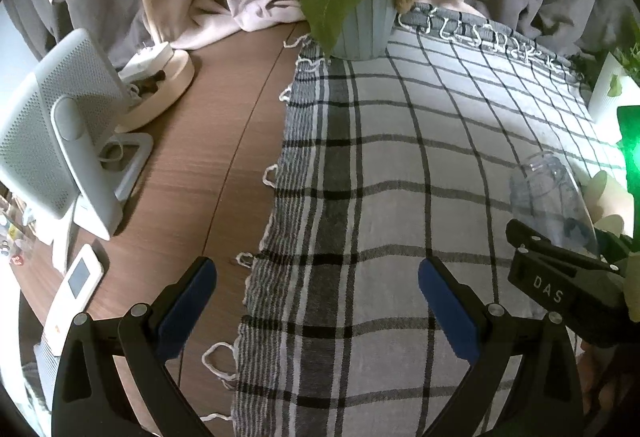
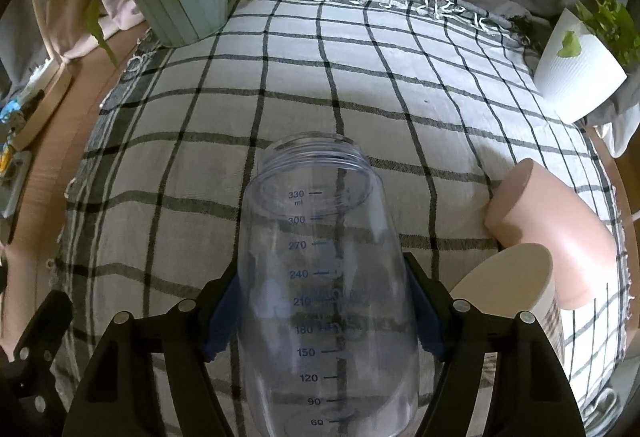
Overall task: Flip cup upside down
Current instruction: 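Lift the clear measuring cup off the cloth with the right gripper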
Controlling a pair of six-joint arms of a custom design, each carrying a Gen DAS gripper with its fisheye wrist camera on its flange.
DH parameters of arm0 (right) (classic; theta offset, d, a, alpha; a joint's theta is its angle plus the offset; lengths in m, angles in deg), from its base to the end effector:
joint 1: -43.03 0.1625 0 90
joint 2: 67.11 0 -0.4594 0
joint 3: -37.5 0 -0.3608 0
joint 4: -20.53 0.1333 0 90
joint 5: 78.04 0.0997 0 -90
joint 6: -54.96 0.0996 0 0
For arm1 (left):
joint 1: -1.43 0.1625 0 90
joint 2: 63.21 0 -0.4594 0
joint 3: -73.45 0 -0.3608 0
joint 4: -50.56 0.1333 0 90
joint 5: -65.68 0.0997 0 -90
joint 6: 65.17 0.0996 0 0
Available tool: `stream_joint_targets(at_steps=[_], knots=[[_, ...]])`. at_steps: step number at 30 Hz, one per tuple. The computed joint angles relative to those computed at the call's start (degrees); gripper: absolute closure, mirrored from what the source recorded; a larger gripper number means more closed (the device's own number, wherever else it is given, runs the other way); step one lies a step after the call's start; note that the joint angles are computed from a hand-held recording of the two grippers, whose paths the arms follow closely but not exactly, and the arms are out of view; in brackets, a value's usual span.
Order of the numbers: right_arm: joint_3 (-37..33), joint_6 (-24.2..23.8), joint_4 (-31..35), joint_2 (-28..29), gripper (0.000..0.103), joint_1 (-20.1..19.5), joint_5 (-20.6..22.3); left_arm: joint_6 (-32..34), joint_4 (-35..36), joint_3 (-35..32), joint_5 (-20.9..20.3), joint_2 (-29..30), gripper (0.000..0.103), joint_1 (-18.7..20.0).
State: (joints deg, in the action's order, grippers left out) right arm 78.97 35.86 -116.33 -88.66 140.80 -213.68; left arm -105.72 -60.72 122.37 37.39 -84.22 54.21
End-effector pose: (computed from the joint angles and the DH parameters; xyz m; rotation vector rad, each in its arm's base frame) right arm 0.1814 -0.8704 0.1914 0.3051 -2.2623 0.4470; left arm -0.3329 -0.8036 0.0999 0.0118 2.1399 -0.7056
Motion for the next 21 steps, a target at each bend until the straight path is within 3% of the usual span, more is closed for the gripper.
stream_joint_targets(at_steps=[13,21], knots=[[10.25,0.69,-6.08,-6.24,0.03,1.61,3.76,-1.56,-0.88,8.3,2.36,-5.47,0.0,-1.47],[16.81,6.88,-5.31,-9.08,0.03,1.85,6.22,-6.64,2.6,13.5,2.18,-9.0,0.0,-1.42]])
